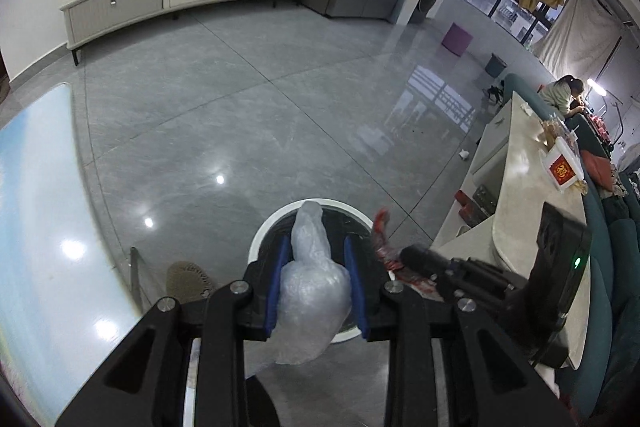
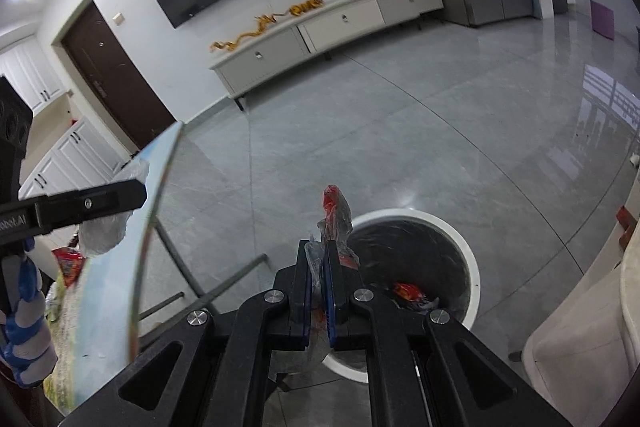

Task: Collect trash
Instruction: 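Carry both items to the bin and open both tools to drop them, then move both open tools back over the table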

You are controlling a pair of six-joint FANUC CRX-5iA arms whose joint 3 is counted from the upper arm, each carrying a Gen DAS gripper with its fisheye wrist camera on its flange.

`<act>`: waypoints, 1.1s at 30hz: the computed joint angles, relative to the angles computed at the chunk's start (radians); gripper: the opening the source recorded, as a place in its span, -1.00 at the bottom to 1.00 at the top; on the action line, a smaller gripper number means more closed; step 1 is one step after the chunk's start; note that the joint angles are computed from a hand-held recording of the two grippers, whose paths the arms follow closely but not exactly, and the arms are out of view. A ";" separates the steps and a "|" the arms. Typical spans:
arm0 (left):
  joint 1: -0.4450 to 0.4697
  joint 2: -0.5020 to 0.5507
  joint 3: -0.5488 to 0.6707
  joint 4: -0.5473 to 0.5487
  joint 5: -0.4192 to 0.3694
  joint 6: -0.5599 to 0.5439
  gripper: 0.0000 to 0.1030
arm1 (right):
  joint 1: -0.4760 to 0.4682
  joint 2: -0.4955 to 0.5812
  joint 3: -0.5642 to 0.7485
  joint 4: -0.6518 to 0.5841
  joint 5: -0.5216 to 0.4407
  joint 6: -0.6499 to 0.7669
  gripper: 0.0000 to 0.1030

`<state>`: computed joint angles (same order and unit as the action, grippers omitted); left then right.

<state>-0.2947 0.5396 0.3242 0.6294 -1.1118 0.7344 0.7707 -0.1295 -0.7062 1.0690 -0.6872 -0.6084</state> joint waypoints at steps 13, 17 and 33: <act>-0.059 0.110 0.112 0.018 -0.029 0.070 0.25 | -0.040 0.033 -0.011 -0.111 0.005 0.034 0.07; -0.052 0.104 0.108 0.022 -0.028 0.065 0.25 | -0.034 0.038 -0.004 -0.144 -0.016 0.042 0.09; 0.058 -0.135 -0.212 0.156 0.290 -0.106 0.25 | 0.057 0.042 0.088 -0.075 -0.233 -0.017 0.86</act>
